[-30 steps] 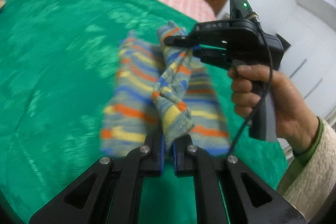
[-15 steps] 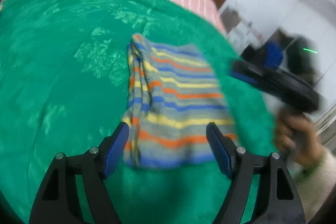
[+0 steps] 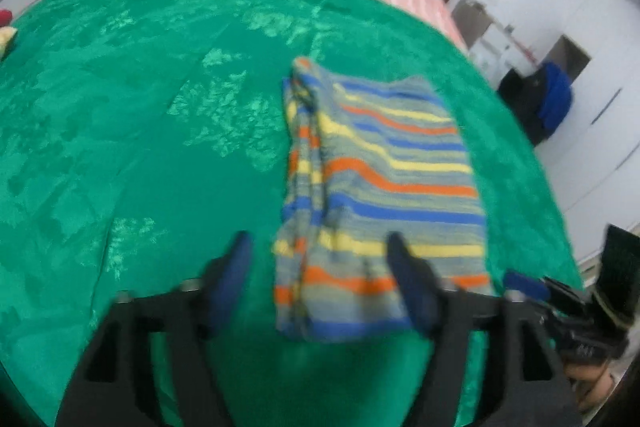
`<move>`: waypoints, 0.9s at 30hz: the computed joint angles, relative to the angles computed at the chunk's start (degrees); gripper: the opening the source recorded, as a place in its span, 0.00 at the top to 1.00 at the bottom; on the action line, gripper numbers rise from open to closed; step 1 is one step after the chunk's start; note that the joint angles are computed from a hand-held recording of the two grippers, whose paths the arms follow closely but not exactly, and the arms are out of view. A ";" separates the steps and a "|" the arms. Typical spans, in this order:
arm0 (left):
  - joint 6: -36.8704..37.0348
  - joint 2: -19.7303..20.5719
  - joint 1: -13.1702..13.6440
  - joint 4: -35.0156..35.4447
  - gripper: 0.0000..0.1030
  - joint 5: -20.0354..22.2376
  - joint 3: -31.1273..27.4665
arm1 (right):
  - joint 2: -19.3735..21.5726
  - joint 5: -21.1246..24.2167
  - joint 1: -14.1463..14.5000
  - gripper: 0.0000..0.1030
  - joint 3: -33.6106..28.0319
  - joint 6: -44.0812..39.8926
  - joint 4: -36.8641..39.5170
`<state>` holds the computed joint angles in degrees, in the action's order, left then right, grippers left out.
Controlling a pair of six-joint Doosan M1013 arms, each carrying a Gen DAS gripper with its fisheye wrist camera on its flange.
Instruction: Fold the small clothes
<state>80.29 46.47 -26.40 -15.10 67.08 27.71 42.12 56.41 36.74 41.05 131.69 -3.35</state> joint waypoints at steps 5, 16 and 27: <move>-1.03 2.09 -1.82 8.34 0.23 5.42 -2.96 | 3.58 2.82 -1.38 0.52 -4.84 0.21 5.50; -1.89 -2.93 -1.59 12.66 0.08 1.04 5.34 | 1.96 2.34 2.25 0.46 -2.18 12.50 -6.14; -6.08 -11.37 -1.46 17.52 0.05 -9.64 19.17 | 0.13 11.71 6.19 0.03 -2.39 16.88 -20.47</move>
<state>74.21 35.11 -27.87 2.42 57.44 46.88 42.25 68.12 42.92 38.66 148.57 -23.82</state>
